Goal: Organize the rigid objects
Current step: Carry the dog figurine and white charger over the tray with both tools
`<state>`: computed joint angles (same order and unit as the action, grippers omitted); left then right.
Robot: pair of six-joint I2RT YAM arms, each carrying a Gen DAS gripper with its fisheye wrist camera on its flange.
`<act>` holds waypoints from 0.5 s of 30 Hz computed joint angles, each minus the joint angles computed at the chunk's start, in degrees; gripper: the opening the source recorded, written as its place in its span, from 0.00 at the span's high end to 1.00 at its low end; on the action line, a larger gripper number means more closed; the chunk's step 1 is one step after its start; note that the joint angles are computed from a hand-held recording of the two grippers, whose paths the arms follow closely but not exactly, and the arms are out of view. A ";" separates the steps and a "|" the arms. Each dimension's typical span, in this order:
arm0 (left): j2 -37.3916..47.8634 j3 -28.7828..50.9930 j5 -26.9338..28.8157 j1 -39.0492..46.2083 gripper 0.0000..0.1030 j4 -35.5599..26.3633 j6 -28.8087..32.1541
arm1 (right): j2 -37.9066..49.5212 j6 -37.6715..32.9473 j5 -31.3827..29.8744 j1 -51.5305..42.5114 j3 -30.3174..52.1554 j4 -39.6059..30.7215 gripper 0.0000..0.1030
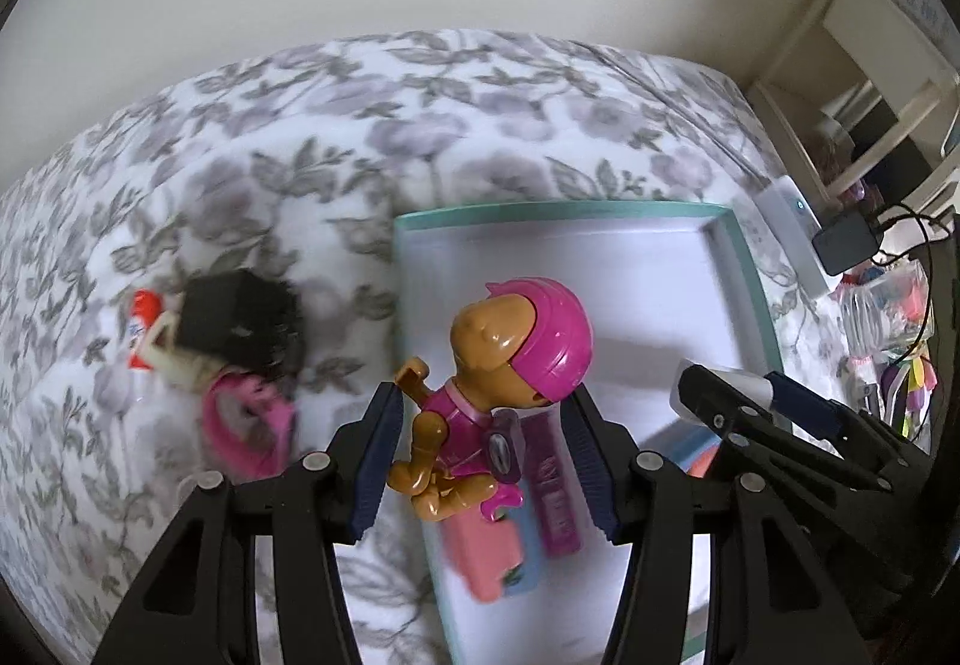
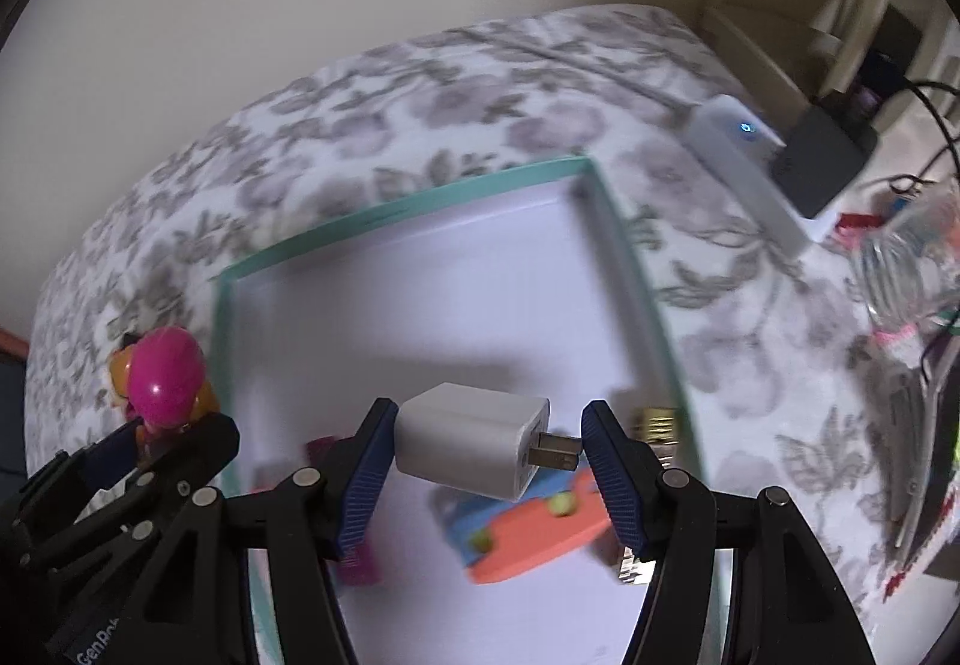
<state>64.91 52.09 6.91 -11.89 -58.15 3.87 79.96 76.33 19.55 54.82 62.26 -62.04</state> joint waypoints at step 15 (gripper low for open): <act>4.41 -5.74 -2.63 -5.63 0.45 7.28 -5.74 | -2.01 0.58 -0.93 -1.34 -3.98 1.19 0.36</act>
